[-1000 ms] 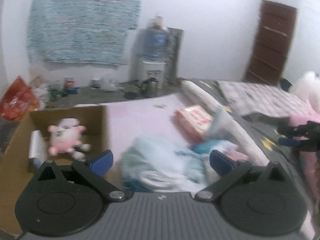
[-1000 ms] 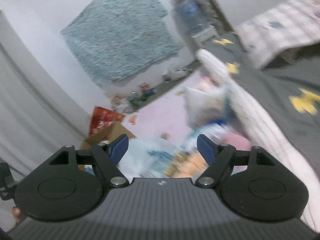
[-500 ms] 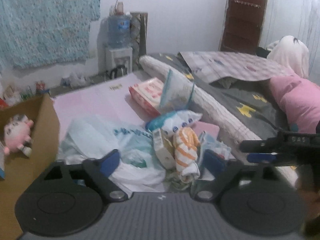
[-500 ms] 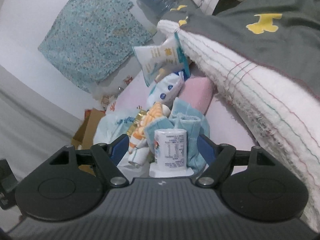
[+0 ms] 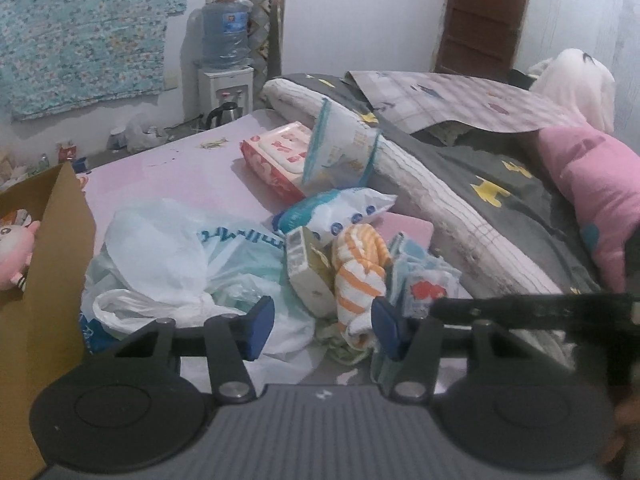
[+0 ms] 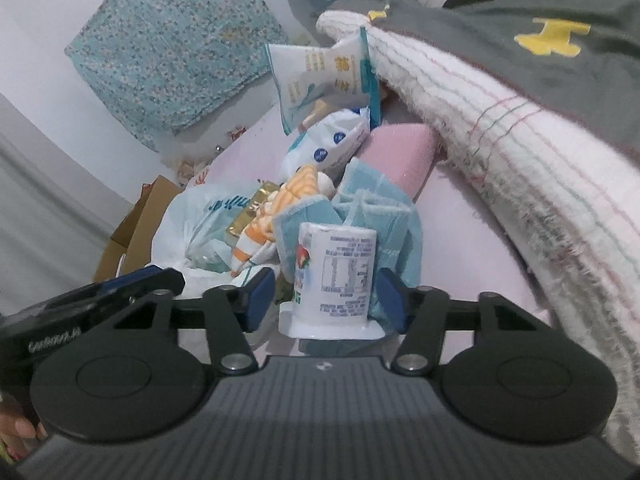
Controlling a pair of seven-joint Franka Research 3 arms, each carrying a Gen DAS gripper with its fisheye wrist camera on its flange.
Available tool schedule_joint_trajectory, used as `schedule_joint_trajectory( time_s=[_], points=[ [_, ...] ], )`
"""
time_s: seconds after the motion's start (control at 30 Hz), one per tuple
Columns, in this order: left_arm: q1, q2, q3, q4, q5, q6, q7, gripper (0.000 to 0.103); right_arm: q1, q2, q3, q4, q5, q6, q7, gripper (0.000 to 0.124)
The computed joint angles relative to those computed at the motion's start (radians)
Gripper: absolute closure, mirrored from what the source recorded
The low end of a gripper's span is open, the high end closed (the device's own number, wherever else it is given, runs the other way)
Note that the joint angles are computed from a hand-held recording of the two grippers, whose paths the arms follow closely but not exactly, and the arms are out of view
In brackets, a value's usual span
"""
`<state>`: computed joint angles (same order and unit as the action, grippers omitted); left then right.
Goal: Organize soft objects
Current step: 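Grasp the white yogurt cup with the right tool, then pass the yogurt cup from the right tool into the left tool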
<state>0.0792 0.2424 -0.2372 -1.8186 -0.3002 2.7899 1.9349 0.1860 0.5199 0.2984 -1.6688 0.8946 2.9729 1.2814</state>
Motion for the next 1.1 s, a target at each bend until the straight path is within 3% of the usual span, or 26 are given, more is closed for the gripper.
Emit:
schedule_joint_trajectory(
  time_s=[0.07, 0.1, 0.23, 0.4, 0.53, 0.7, 0.83, 0.93, 1.1],
  points=[
    [0.019, -0.009, -0.023, -0.011, -0.046, -0.010, 0.056, 0.048, 0.012, 0.022, -0.017, 0.022, -0.016, -0.007, 0.035, 0.082],
    [0.026, -0.016, -0.031, -0.018, -0.070, -0.018, 0.087, 0.048, -0.015, 0.033, 0.012, 0.031, 0.016, -0.011, 0.020, 0.082],
    [0.035, -0.055, -0.037, -0.064, -0.160, -0.043, 0.216, 0.047, -0.115, 0.050, 0.110, 0.040, 0.206, -0.038, -0.075, 0.083],
    [0.012, -0.079, -0.012, -0.092, -0.256, -0.122, 0.345, 0.035, -0.191, 0.063, 0.156, 0.046, 0.468, -0.130, -0.181, 0.084],
    [-0.014, -0.062, -0.012, -0.097, -0.317, -0.100, 0.416, 0.025, -0.208, 0.048, 0.153, 0.022, 0.607, -0.199, -0.227, 0.084],
    [-0.024, -0.019, -0.028, -0.074, -0.364, -0.077, 0.474, 0.013, -0.189, 0.025, 0.118, -0.014, 0.683, -0.281, -0.228, 0.084],
    [-0.025, 0.013, -0.023, -0.050, -0.324, -0.114, 0.410, 0.017, -0.153, 0.027, 0.079, -0.024, 0.707, -0.325, -0.203, 0.084],
    [-0.005, 0.015, -0.021, -0.043, -0.329, -0.167, 0.376, 0.037, -0.127, 0.033, 0.050, -0.021, 0.715, -0.373, -0.182, 0.084],
    [0.008, -0.054, 0.011, -0.096, -0.320, -0.191, 0.322, 0.039, -0.083, 0.056, 0.012, 0.010, 0.726, -0.477, -0.128, 0.083]
  ],
)
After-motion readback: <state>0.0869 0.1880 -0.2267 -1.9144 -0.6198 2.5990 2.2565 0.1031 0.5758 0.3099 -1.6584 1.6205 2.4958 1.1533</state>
